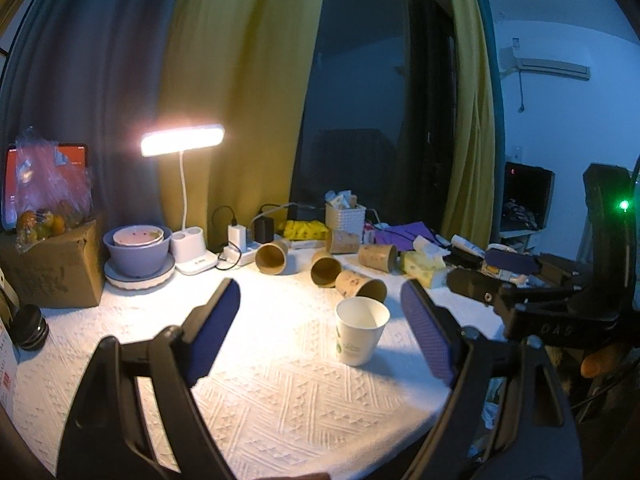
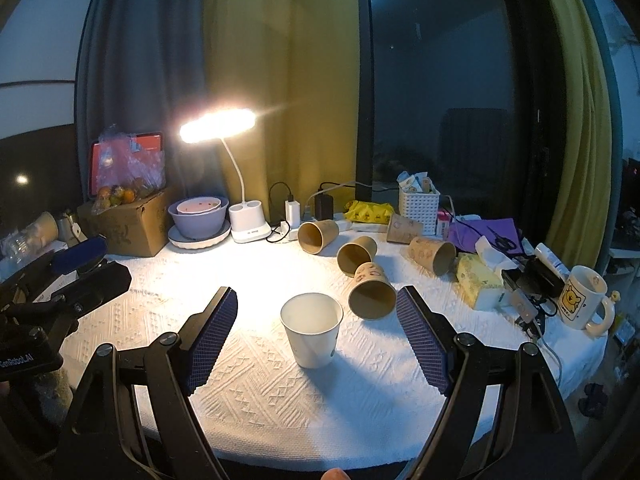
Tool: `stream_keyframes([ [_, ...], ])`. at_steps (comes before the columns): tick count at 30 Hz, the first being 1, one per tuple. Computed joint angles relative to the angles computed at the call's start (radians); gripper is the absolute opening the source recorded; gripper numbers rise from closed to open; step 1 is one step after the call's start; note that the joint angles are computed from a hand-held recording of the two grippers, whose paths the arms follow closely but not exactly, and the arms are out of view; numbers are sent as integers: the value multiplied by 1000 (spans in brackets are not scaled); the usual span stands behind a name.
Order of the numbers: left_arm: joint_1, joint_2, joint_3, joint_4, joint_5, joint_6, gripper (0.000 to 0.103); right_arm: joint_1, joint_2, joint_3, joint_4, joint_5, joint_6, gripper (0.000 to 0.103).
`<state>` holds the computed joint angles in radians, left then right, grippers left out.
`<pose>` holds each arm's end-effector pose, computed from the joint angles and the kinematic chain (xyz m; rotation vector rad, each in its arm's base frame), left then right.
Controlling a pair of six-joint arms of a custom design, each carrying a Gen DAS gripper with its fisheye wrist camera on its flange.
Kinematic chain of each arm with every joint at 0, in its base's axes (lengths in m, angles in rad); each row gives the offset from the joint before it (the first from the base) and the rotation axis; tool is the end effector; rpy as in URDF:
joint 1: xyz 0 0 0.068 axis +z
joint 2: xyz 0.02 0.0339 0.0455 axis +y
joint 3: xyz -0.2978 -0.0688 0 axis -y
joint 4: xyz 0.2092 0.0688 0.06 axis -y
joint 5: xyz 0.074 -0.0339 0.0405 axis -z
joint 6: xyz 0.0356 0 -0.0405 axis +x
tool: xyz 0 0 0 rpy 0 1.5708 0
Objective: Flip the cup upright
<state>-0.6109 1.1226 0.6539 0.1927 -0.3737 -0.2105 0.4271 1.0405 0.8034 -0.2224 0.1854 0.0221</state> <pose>0.1777 -0.1085 0.3117 0.1067 1.8305 -0.2333 0.1706 0.0705 0.3312 -0.2920 2.0020 0.0963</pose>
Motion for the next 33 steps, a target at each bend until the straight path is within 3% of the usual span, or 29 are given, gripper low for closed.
stream_keyframes([
  [33,-22,9,-4,8,1,-6,83,-18,7,-15,13,-19,-2,84],
])
